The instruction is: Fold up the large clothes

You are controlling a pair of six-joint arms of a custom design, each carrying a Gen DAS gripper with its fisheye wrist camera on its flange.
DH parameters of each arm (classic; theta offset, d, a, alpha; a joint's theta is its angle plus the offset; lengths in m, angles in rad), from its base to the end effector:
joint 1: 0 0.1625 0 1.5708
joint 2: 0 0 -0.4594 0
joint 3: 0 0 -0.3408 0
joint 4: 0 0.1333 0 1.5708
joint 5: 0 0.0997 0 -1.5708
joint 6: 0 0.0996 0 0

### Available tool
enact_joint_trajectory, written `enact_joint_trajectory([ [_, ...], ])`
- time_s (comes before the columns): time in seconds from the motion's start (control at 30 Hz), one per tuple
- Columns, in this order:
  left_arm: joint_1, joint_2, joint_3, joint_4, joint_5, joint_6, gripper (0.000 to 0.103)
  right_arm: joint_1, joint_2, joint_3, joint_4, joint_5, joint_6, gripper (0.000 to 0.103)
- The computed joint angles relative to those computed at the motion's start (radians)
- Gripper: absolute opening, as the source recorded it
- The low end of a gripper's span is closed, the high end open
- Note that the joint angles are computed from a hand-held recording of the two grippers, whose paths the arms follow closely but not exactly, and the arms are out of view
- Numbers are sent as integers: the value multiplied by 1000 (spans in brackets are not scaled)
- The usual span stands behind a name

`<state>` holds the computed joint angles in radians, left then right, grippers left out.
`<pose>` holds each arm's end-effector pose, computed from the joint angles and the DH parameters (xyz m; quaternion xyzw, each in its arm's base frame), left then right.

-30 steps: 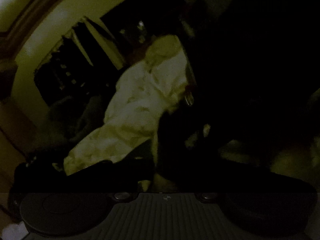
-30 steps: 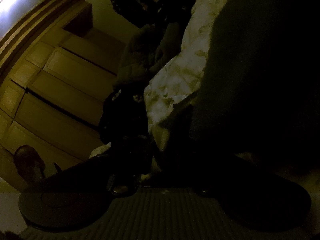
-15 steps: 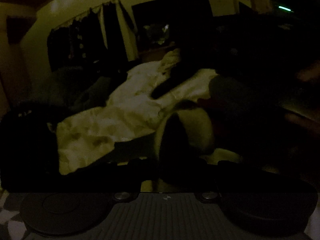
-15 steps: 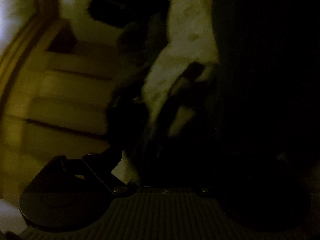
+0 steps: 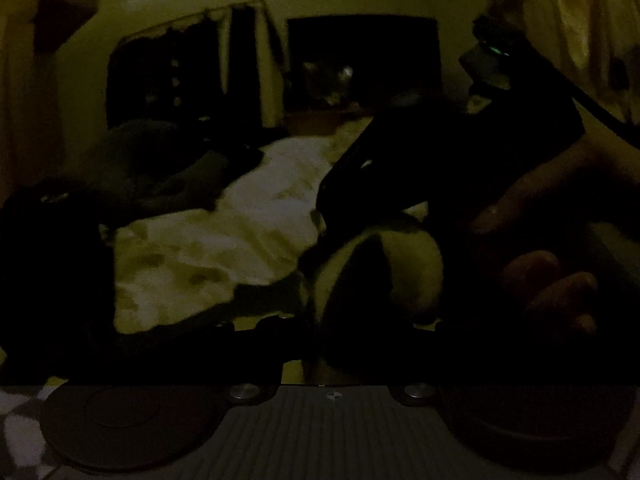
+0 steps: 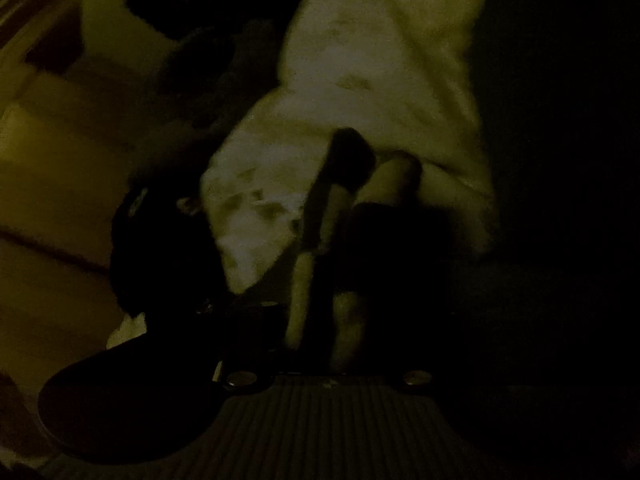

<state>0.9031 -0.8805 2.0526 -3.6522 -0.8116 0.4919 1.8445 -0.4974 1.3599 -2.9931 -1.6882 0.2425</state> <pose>-0.1778 -0.5514 0.2369 0.3210 0.7872 -0.4355 0.2958 0.3232 -0.7012 0.0920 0.0012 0.9596 -0.2810 0.0159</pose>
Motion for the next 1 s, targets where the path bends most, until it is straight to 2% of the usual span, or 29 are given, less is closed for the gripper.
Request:
enact_joint_trajectory([
  [0.17, 2, -146, 26, -16, -9, -177, 78, 85, 57, -156, 98, 52, -127, 28],
  [0.3, 20, -258, 68, -64, 47, -293, 78, 168, 164, -339, 210, 71, -211, 28],
  [0.37, 40, -302, 99, -58, 97, -372, 78, 204, 245, -462, 310, 56, -235, 28],
  [0.47, 81, -336, 150, -37, 151, -478, 78, 243, 371, -624, 452, -9, -250, 28],
  [0.5, 99, -343, 172, -33, 169, -528, 83, 251, 412, -674, 495, -31, -263, 28],
  [0.53, 113, -348, 187, -37, 175, -563, 96, 255, 442, -703, 520, -48, -279, 30],
  [0.6, 153, -355, 219, -76, 152, -633, 100, 260, 487, -722, 526, -53, -267, 46],
  [0.63, 172, -361, 225, -83, 122, -652, 100, 255, 483, -686, 496, -44, -256, 49],
  [0.7, 193, -360, 226, -98, 85, -661, 100, 238, 465, -593, 387, 23, -252, 67],
  [0.8, 197, -347, 222, -126, 66, -649, 103, 217, 443, -531, 325, 106, -277, 82],
  [0.9, 211, -371, 229, -118, 29, -674, 103, 197, 414, -492, 302, 185, -237, 86],
  [1.0, 185, -417, 255, -147, 57, -714, 103, 177, 372, -422, 217, 266, -150, 87],
])
